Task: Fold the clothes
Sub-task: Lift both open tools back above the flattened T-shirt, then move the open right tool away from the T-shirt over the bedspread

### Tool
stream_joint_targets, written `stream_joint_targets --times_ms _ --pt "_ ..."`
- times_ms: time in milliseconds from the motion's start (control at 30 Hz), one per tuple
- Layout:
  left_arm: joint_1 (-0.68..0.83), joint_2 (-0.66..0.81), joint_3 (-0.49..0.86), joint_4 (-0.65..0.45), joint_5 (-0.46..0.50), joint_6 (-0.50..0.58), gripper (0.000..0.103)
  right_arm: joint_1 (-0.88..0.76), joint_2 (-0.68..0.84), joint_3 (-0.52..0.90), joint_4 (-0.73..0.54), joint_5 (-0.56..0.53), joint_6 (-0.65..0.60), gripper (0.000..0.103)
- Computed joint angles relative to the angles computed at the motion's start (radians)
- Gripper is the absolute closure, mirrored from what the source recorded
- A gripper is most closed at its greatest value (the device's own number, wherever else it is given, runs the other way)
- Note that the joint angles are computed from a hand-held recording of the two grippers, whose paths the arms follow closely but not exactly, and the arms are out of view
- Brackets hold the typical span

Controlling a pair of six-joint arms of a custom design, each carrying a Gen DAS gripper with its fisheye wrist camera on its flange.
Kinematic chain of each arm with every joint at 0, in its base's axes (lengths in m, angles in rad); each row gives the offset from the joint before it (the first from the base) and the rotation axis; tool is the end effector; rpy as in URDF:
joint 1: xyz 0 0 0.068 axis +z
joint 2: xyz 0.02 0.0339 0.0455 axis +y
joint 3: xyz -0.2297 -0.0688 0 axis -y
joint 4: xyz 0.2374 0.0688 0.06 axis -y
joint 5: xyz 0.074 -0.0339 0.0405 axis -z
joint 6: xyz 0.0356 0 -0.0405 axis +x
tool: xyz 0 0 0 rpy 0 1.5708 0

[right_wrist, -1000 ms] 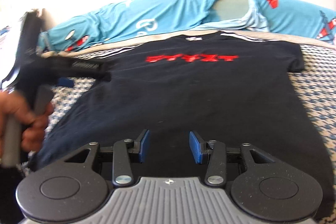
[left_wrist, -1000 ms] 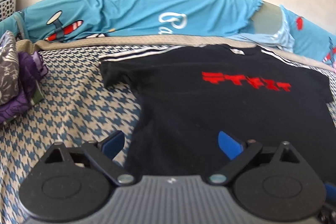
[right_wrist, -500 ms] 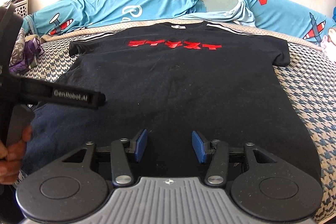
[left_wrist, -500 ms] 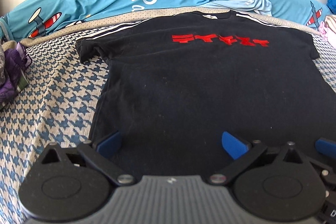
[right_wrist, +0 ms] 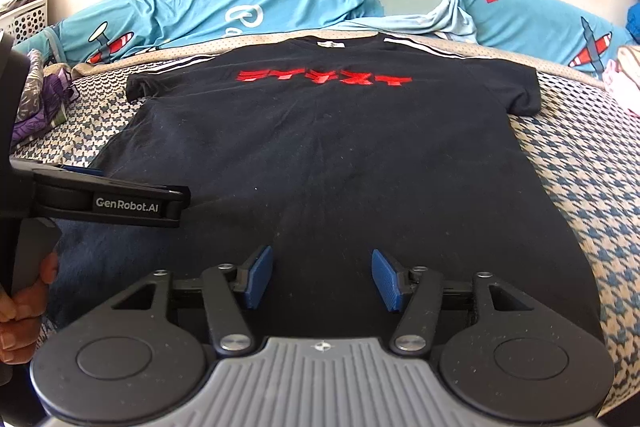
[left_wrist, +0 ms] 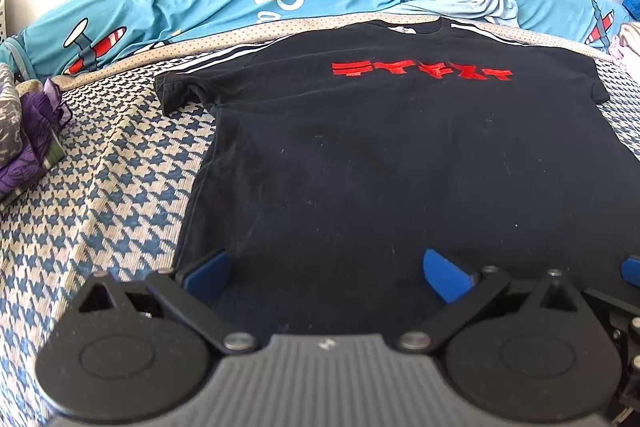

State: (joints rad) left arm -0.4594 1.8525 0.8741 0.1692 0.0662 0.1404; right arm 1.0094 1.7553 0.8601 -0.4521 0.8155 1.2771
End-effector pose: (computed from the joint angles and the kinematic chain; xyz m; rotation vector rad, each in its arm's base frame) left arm 0.3053 -0.1537 0.0914 0.7363 2.2738 -0.2301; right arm 0.1706 0.2226 0.0956 0.4187 2.2712 -0.1776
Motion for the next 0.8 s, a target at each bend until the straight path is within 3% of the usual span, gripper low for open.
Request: stream_joint_targets --times_ms 800 --pt "0.004 -0.117 -0.132 0.0 -0.018 -0.024 0.0 0.121 -0.064 -0.007 -0.228 -0.06 0.277 0.039"
